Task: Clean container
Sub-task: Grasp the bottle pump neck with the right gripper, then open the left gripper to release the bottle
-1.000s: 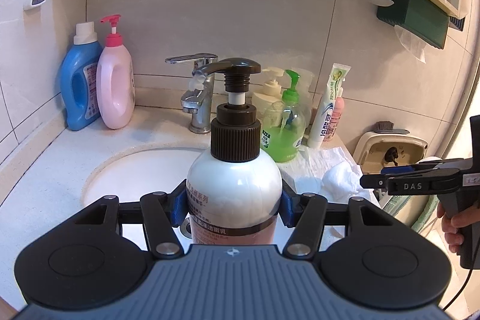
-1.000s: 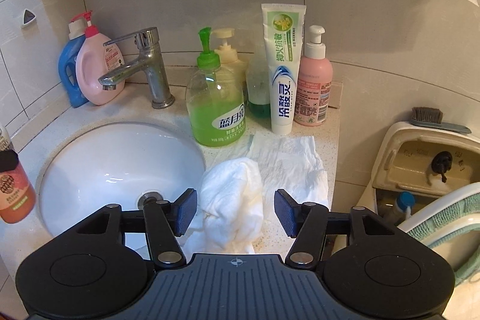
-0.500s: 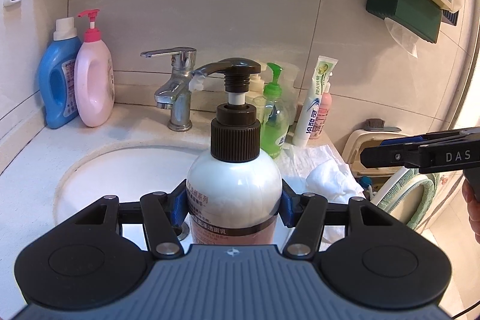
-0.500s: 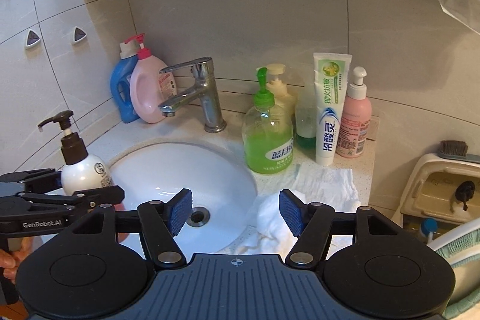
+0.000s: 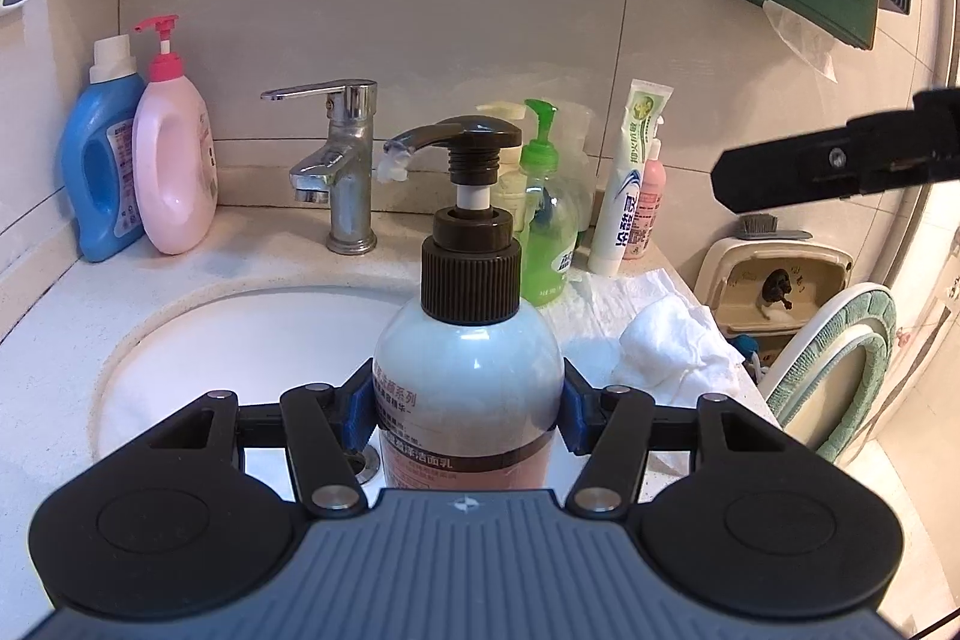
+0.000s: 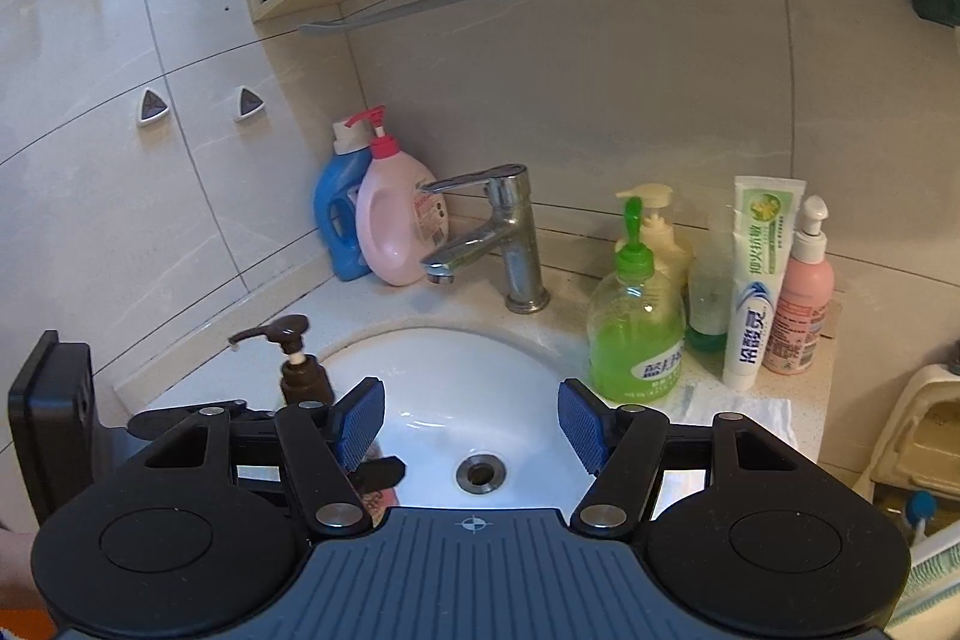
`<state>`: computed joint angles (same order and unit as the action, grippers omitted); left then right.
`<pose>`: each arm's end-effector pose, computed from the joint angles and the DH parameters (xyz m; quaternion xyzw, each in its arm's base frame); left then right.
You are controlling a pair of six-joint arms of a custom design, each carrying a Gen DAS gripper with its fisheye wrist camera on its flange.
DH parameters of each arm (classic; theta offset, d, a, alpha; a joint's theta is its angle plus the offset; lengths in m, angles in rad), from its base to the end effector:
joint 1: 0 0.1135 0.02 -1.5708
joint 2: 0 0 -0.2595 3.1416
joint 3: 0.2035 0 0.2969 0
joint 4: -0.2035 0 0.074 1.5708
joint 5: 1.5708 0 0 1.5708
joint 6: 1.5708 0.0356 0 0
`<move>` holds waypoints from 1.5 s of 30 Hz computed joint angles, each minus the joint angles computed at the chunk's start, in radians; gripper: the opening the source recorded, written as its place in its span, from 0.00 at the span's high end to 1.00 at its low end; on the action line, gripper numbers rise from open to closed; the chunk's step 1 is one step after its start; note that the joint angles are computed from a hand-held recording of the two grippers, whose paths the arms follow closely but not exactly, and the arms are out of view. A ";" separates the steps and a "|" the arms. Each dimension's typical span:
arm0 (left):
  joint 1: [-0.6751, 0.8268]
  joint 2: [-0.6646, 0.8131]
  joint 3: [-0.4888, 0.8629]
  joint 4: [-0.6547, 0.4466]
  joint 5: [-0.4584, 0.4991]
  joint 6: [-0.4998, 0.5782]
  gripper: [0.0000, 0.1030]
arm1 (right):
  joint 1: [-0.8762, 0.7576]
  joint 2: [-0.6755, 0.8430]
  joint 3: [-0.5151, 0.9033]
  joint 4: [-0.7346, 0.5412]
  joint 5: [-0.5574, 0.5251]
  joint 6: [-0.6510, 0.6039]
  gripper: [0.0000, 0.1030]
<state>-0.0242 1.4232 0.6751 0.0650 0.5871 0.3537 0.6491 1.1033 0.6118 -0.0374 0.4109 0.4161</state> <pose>0.3156 -0.0274 0.1509 0.2844 0.8257 -0.1904 0.4483 0.2315 0.1578 0.2070 0.0022 0.8552 0.0950 0.5096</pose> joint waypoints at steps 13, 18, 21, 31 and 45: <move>-0.039 0.023 -0.028 0.082 0.028 0.010 0.37 | 0.046 0.225 0.116 0.136 -0.081 -0.141 0.60; -0.041 0.019 -0.025 0.078 0.033 0.028 0.37 | 0.030 0.263 0.133 0.168 -0.095 -0.143 0.74; -0.036 0.020 -0.019 0.072 0.038 0.029 0.37 | 0.025 0.275 0.139 0.186 -0.098 -0.152 0.78; -0.004 0.067 0.073 -0.017 0.078 0.080 0.37 | 0.045 0.318 0.111 0.340 -0.033 -0.137 0.78; 0.136 0.168 0.236 -0.261 0.140 0.256 0.13 | 0.042 0.440 0.206 0.408 0.110 -0.103 0.79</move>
<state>0.1121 1.5913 0.9106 -0.1961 0.7272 0.6096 0.6906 1.5433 0.8183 0.3706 0.5204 0.3126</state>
